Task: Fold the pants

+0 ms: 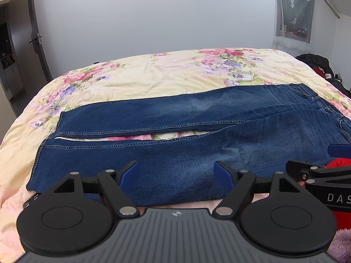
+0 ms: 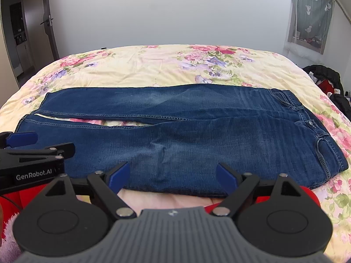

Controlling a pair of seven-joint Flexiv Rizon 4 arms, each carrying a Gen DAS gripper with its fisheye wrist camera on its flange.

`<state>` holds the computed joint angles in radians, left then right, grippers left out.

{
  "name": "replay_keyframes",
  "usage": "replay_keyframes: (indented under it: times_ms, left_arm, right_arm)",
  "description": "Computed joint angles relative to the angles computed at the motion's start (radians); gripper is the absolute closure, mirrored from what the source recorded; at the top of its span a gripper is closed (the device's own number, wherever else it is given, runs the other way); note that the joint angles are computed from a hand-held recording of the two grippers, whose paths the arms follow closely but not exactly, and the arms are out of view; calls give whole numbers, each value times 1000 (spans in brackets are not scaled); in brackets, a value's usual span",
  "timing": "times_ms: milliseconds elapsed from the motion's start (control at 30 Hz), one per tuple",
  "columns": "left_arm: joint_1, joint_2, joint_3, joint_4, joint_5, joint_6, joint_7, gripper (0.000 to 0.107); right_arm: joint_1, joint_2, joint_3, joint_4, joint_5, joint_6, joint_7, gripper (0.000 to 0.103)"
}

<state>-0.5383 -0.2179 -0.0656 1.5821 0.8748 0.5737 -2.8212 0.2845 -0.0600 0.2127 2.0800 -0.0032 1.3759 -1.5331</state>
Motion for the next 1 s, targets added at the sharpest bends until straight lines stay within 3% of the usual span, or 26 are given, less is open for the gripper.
replay_keyframes:
  times_ms: [1000]
  left_arm:
    - [8,15,-8,8,2,-7,3,17]
  right_arm:
    - [1,4,-2,7,-18,7,20,21]
